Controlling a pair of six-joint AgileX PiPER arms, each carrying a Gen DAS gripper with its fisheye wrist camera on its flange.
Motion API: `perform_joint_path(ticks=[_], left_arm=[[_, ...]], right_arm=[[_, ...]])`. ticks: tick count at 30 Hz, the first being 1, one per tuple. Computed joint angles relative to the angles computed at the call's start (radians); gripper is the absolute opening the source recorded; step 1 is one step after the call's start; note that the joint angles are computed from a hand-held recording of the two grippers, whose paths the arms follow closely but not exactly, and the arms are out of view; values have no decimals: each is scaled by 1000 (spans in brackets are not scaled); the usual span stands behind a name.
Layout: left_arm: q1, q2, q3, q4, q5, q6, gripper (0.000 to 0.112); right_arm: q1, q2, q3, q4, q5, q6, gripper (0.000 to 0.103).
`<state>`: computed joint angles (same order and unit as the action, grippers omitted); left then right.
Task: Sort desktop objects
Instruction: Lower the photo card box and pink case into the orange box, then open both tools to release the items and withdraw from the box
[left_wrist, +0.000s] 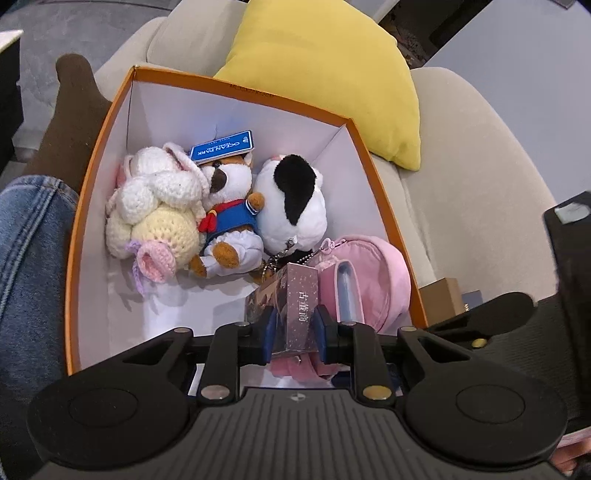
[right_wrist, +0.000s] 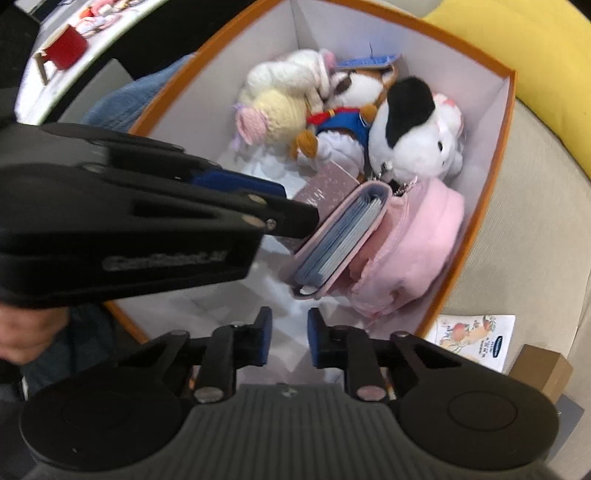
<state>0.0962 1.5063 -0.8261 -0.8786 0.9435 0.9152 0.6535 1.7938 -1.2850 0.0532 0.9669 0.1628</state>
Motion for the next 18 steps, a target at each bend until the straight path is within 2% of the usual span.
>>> perform_joint_path(ticks=[4, 13, 18], left_arm=[[4, 28, -9, -31, 0, 8, 25], [10, 44, -19, -50, 1, 9, 25], [-15, 18, -29, -14, -34, -34, 25]], right_arm=[[4, 19, -9, -49, -30, 44, 11], [1, 47, -49, -75, -15, 15, 9], [-16, -1, -20, -13, -23, -48, 13]])
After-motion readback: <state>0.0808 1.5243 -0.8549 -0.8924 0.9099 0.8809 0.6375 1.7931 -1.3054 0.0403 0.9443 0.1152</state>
